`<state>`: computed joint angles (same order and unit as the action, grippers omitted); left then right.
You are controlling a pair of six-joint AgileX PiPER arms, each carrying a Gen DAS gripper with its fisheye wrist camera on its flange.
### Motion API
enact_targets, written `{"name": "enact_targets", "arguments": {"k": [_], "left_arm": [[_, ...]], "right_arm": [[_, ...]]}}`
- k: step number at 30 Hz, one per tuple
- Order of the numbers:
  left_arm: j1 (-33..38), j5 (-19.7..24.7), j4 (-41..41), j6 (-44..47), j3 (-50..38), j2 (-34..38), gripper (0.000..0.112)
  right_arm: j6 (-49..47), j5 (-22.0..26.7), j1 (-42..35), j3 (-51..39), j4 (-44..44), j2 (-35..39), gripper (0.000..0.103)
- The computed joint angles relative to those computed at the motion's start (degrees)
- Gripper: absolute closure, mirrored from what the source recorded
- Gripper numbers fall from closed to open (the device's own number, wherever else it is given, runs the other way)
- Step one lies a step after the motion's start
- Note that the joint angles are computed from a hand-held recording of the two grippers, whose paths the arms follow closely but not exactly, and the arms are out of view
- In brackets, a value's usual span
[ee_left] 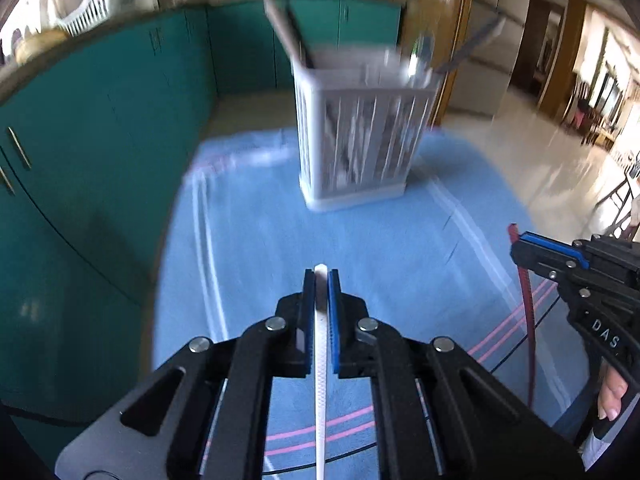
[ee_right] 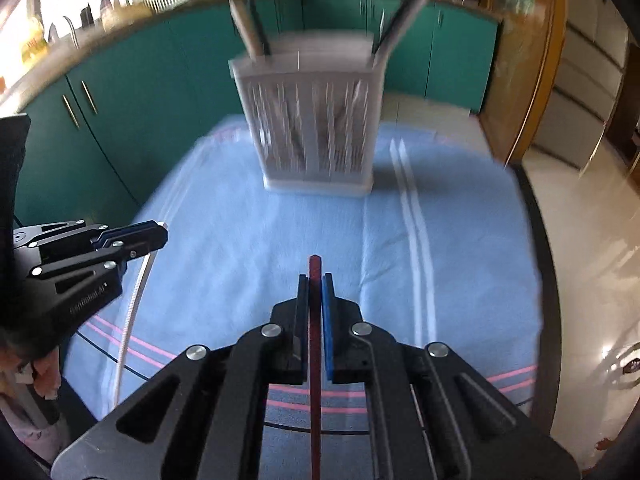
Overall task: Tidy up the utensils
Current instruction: 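Lift and carry both chopsticks over the white holder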
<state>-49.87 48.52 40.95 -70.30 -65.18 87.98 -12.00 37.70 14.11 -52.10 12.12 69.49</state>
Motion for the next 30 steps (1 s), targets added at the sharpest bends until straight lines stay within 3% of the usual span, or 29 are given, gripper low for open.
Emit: {"name": "enact_targets", "arguments": {"k": [5,12,18,30], "left_arm": [[-4.83,6.63,6.56,-1.96,-3.46,-5.89,0.106],[-9.98,13.92,10.70,-0.43,-9.58,-7.17,0.106],[-11.82,15.71,11.31,0.32,-12.28,-6.93,0.106],[-4.79,11.59,8.27,5.61,-19.88,-7.09,0.106]], "right_arm": [[-2.51,2.50,-2.20,-3.91,1.98,-6.66,0.096],[-3.25,4.81,-3.13,-8.07,2.40,-11.61,0.096],[-2.91,4.77,-2.05,-9.66,1.83,-9.77,0.096],[-5.48,6.39,-2.77,-17.63,3.41,-5.70,0.096]]}}
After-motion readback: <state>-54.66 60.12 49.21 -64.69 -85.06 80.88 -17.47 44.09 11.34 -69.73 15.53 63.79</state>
